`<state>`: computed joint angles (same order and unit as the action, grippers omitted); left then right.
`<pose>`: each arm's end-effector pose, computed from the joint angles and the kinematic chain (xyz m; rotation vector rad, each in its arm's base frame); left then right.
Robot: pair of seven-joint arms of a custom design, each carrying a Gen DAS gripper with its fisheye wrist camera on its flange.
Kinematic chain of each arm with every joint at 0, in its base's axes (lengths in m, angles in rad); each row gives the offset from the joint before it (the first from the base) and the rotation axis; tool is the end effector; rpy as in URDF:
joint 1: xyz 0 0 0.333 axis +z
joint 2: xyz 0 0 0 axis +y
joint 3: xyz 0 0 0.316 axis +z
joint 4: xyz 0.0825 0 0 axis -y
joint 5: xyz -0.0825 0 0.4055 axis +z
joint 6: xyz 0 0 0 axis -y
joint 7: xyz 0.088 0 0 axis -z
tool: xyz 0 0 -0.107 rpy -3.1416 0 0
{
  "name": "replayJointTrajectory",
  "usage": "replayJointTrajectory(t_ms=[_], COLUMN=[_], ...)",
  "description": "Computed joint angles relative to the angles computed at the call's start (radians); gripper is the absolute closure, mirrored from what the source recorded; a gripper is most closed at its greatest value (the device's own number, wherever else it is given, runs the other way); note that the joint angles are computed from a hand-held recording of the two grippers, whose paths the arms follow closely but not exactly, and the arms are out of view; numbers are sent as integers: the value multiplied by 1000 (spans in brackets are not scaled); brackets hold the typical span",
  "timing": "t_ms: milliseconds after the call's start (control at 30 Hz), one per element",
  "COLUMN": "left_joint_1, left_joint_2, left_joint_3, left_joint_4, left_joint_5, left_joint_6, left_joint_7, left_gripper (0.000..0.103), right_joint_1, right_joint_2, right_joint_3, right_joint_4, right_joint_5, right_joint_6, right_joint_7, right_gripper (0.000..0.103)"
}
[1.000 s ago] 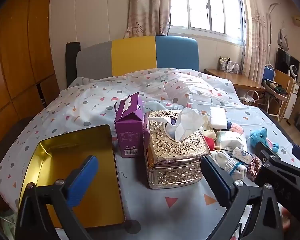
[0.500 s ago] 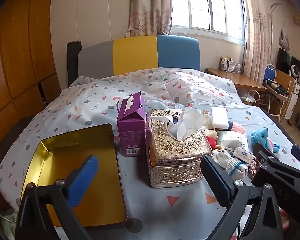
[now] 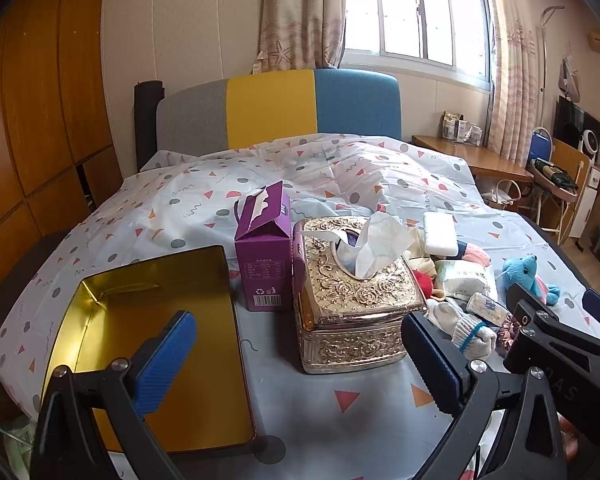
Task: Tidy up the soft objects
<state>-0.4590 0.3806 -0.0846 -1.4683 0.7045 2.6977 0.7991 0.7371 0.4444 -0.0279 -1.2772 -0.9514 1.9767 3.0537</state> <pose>0.6302 -0.3929 0.5529 -1.4344 1.8657 -0.9417 0.5922 0.4460 0.5492 -1.2531 2.0773 -1.0642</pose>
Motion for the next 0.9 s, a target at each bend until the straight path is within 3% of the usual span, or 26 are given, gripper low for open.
replayJointTrajectory(t_ms=[900], left_joint_1=[-1], left_joint_2=[-8], left_joint_3=[-1], left_joint_4=[-15], left_joint_5=[8], left_joint_6=[-13], left_joint_7=[-5], left_gripper=[0], right_joint_1=[-4], right_joint_2=[2], right_joint_3=[0], right_joint_4=[-4], right_joint_5=[15], right_joint_6=[11], right_joint_7=[-5], right_gripper=[0])
